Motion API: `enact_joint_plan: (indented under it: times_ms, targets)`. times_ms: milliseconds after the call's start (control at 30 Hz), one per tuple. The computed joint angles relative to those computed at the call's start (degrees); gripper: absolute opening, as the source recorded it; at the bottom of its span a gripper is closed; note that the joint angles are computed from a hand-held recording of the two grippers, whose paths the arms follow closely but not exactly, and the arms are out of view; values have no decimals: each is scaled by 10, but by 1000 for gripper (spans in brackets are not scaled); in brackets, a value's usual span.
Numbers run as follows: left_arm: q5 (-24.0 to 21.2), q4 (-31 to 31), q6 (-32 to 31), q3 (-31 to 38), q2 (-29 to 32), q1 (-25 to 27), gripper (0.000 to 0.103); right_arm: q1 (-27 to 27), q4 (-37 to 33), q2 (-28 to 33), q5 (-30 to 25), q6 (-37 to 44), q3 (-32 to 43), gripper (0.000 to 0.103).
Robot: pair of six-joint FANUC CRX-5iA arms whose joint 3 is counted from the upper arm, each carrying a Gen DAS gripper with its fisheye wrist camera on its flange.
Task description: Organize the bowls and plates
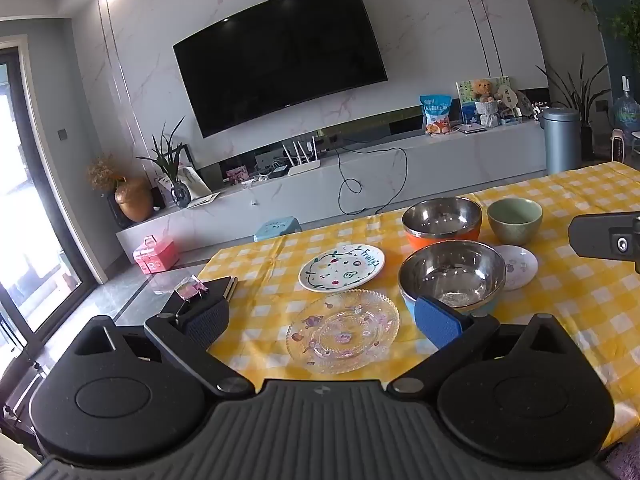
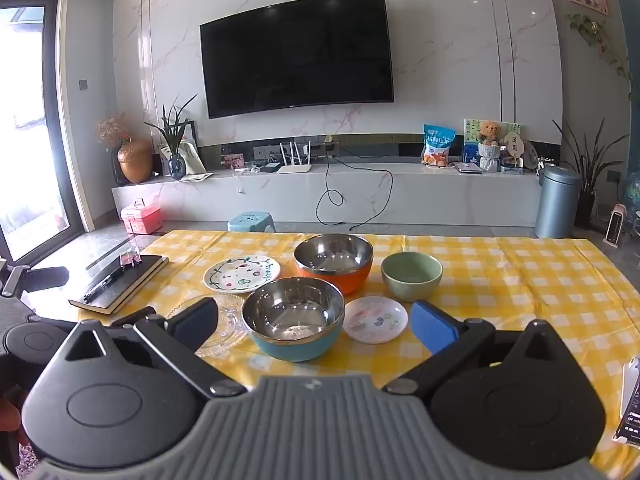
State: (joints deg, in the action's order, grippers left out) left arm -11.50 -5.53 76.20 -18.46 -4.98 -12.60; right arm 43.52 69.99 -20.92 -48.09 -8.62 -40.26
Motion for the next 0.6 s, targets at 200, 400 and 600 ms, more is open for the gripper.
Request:
enact_joint_plan:
  times_ms: [200, 400, 600]
  targets:
    - [0, 20, -16, -3, 1, 2, 103, -2, 5, 0, 2, -4, -2, 100]
    - [6, 26, -21, -10, 2, 3, 103, -2, 8, -3, 2, -5, -5, 100]
    - [8, 17, -12, -11, 3, 1, 103, -2, 6, 1, 1, -6, 0, 100]
